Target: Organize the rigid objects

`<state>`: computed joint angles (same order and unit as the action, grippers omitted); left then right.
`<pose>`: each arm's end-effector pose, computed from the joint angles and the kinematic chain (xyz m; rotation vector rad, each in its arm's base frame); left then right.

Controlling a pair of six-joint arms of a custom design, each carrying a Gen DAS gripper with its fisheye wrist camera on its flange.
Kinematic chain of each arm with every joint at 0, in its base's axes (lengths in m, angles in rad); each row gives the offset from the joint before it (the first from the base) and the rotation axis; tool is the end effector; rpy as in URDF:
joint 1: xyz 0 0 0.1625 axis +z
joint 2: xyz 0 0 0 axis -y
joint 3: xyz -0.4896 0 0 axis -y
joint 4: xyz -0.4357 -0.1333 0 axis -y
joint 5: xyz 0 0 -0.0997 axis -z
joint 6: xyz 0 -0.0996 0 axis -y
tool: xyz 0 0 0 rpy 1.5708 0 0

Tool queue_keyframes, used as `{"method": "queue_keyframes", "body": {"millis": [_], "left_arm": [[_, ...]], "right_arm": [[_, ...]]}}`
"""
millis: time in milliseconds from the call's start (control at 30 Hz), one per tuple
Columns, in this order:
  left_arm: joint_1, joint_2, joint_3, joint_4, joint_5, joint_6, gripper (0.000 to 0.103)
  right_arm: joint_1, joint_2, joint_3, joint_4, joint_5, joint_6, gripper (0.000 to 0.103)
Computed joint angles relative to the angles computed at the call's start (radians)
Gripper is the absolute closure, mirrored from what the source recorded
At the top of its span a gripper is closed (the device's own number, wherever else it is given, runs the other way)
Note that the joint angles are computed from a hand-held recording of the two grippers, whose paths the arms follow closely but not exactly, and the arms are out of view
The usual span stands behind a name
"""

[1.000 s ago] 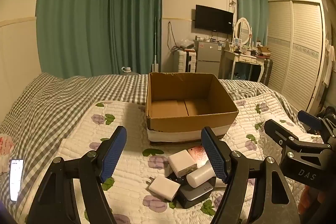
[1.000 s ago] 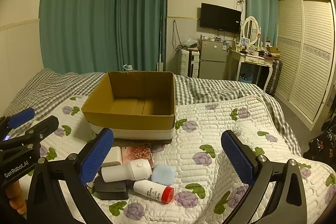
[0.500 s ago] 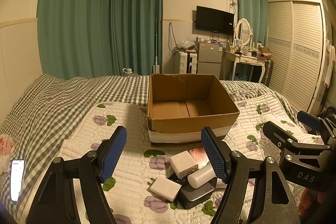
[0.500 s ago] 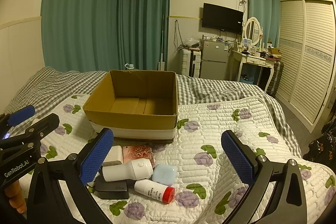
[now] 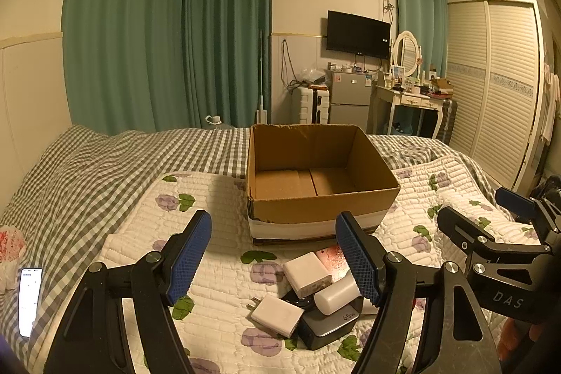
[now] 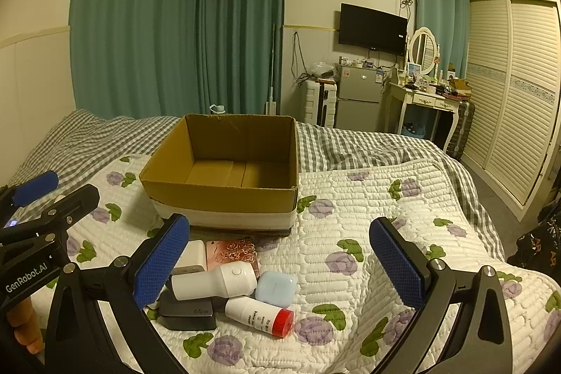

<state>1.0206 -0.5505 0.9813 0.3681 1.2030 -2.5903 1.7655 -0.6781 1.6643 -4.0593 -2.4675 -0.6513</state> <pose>-0.2775 -0.7759 0.1005 1.1879 2.3081 -1.0515 0.1880 -0.6668 0.2015 0.0015 -1.7871 1.3052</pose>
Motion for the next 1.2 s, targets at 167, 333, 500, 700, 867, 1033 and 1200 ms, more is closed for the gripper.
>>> {"method": "queue_keyframes", "body": {"millis": [167, 333, 500, 700, 867, 1033, 1200], "left_arm": [[0.0, 0.0, 0.001, -0.001, 0.001, 0.001, 0.027], [0.0, 0.0, 0.002, -0.002, 0.001, 0.0, 0.027], [0.0, 0.0, 0.002, -0.002, 0.001, 0.001, 0.027], [0.0, 0.0, 0.001, 0.0, 0.002, -0.003, 0.027], [0.001, 0.001, 0.0, 0.001, 0.005, -0.001, 0.027], [0.0, 0.0, 0.002, -0.001, 0.005, -0.002, 0.027], [0.0, 0.0, 0.002, -0.001, 0.004, -0.002, 0.027]], "right_arm": [[0.0, 0.0, 0.001, 0.003, -0.001, 0.001, 0.0], [-0.001, 0.0, 0.006, 0.002, 0.0, 0.005, 0.0], [-0.001, 0.0, 0.008, 0.003, 0.0, 0.006, 0.0], [-0.001, 0.0, 0.008, 0.001, -0.001, 0.004, 0.0], [-0.002, 0.0, 0.011, 0.003, 0.001, 0.002, 0.0], [-0.002, 0.0, 0.01, 0.004, 0.002, -0.001, 0.0], [0.0, -0.006, 0.017, 0.021, 0.015, 0.006, 0.0]]}}
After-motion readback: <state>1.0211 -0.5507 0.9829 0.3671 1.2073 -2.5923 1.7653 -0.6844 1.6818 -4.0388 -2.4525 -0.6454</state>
